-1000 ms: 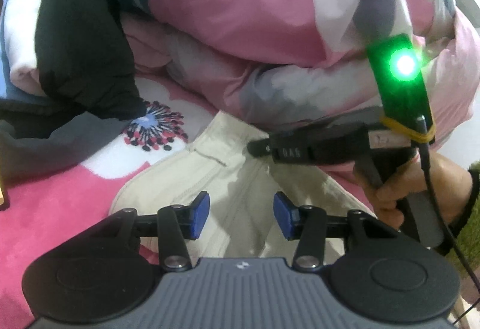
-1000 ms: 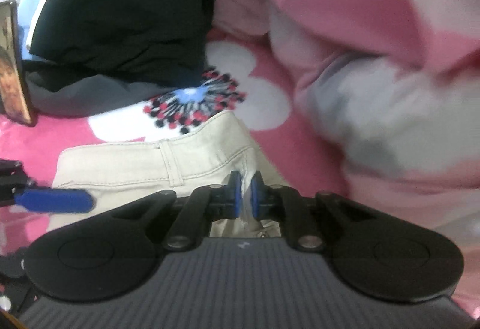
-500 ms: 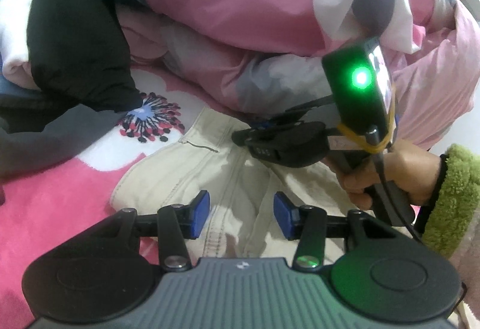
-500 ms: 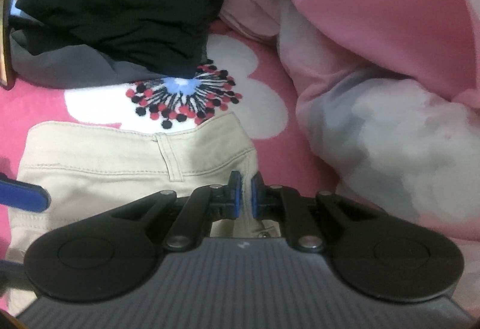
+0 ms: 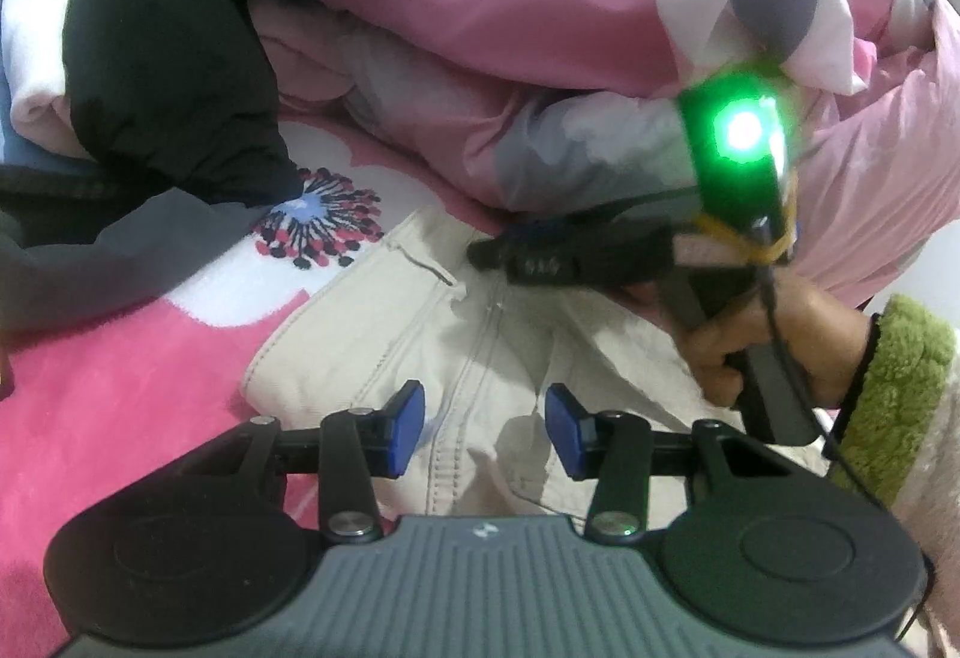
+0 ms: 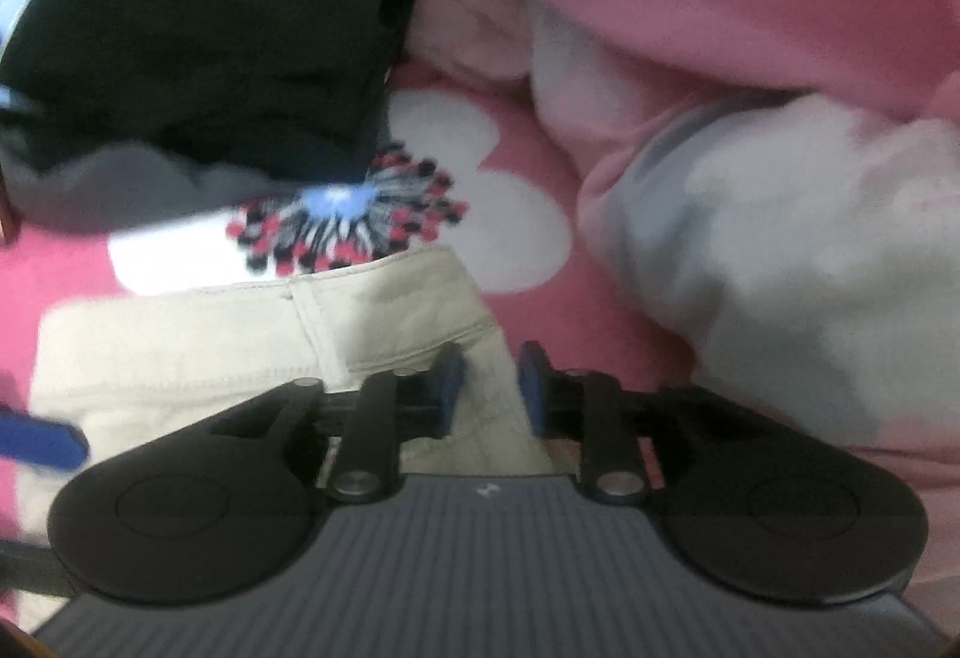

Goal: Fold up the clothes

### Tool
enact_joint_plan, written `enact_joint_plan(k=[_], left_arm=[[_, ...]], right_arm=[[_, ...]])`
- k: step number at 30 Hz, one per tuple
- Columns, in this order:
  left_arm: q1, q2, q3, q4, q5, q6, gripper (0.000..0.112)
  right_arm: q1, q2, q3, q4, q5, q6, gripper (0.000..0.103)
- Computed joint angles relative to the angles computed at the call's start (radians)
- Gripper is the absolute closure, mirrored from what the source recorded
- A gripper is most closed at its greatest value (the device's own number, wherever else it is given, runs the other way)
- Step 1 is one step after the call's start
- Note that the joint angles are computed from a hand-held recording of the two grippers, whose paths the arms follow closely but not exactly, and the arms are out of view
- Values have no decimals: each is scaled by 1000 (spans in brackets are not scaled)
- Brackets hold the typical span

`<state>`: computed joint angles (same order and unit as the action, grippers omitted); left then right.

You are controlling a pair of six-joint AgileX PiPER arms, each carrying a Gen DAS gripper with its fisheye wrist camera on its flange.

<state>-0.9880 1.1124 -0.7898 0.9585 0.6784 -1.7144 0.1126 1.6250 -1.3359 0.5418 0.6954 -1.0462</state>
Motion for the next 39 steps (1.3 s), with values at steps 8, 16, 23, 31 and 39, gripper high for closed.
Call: enact_joint_plan(k=[8,16,23,31,39], left_arm=[[-5,0,3,12,8,-7,66],[-43,-27,-8,61,39,-6,66],[73,121,-139,-87,-49,286,66],[101,229,-147,-61,-43,286,68],[63,244,-142,22,0,224,68]], right_arm=[[-78,-80,-9,104,83,-21,59],[-459,-281,75,234,361,-123,59],[-728,-291,131,191,480,-230,61],[-643,-189,146,177,364,-272,66],[-503,-189,233,68,179,-261,92]])
